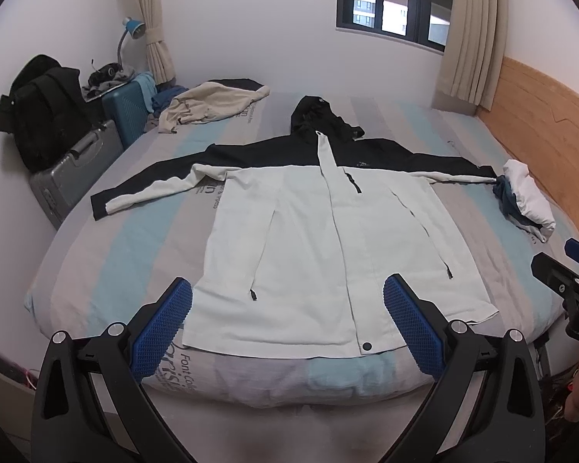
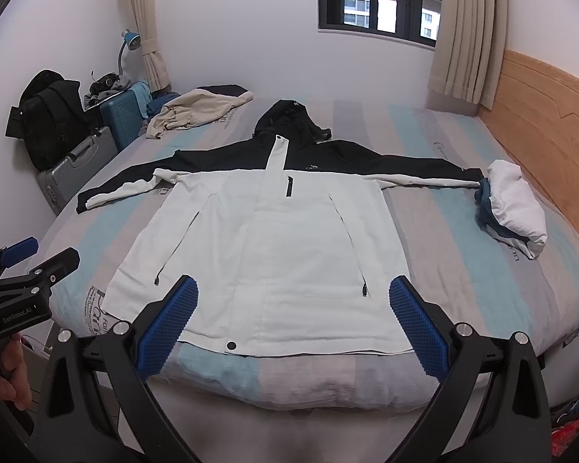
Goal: Fold large clothes
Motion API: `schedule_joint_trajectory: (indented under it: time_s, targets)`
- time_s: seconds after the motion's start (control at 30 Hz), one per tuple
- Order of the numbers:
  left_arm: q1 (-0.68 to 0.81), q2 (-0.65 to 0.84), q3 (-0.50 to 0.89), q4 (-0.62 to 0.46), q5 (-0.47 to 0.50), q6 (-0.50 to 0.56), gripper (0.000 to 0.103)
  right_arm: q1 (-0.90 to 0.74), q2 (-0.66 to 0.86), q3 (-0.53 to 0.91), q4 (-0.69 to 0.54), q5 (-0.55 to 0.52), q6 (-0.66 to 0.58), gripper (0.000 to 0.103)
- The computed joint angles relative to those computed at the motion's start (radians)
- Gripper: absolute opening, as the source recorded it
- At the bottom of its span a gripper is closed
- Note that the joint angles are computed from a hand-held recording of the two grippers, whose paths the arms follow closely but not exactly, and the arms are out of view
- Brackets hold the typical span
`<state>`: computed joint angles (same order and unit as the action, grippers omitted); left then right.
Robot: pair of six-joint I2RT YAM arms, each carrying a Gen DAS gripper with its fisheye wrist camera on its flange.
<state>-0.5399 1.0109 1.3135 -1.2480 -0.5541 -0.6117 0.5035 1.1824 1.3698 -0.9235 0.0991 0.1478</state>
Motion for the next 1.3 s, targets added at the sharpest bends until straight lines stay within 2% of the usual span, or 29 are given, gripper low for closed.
schedule_joint_trajectory:
  time_s: [0.43,1.3]
  targets:
    - [0.019,0.007,0.014,-0.002,0.018,0.002,0.097,-0.009,0.005,0.004,-0.001,-0.010,-0.005,0.096]
    - [-0.005,-0.013,-0.031,0.020,-0.010,-0.003,0.097,-0.019,-0.005,-0.020,0.013,-0.007,-0.006,0.096]
